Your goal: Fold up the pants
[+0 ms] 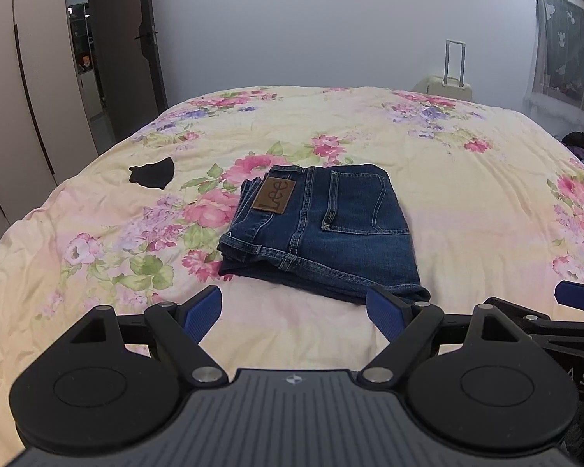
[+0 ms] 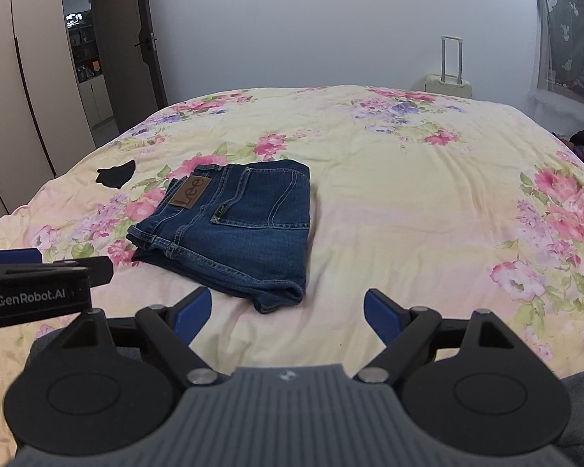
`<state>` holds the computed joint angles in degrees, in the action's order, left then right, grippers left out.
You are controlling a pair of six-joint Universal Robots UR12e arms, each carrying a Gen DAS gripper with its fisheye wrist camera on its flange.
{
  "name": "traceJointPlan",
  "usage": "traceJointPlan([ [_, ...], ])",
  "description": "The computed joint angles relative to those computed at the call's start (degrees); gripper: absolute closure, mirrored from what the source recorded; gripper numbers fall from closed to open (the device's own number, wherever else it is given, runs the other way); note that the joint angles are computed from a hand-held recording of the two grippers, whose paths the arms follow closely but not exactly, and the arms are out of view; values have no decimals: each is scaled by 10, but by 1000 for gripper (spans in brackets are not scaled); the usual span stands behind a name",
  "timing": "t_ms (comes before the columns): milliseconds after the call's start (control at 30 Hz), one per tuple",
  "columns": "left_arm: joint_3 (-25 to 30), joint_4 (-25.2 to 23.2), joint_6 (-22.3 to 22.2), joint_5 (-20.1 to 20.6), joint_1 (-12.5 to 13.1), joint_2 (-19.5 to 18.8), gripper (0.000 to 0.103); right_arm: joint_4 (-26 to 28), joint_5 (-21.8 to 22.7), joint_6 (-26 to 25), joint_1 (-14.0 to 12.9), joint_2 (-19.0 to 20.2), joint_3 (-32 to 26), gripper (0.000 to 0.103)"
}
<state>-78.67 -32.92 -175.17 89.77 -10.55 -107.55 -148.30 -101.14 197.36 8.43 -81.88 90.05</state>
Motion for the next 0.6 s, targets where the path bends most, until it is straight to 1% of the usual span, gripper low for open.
traceJointPlan([
  [600,2,-8,2,2,-1,-1,5,-2,16,-1,-5,-3,0,21],
])
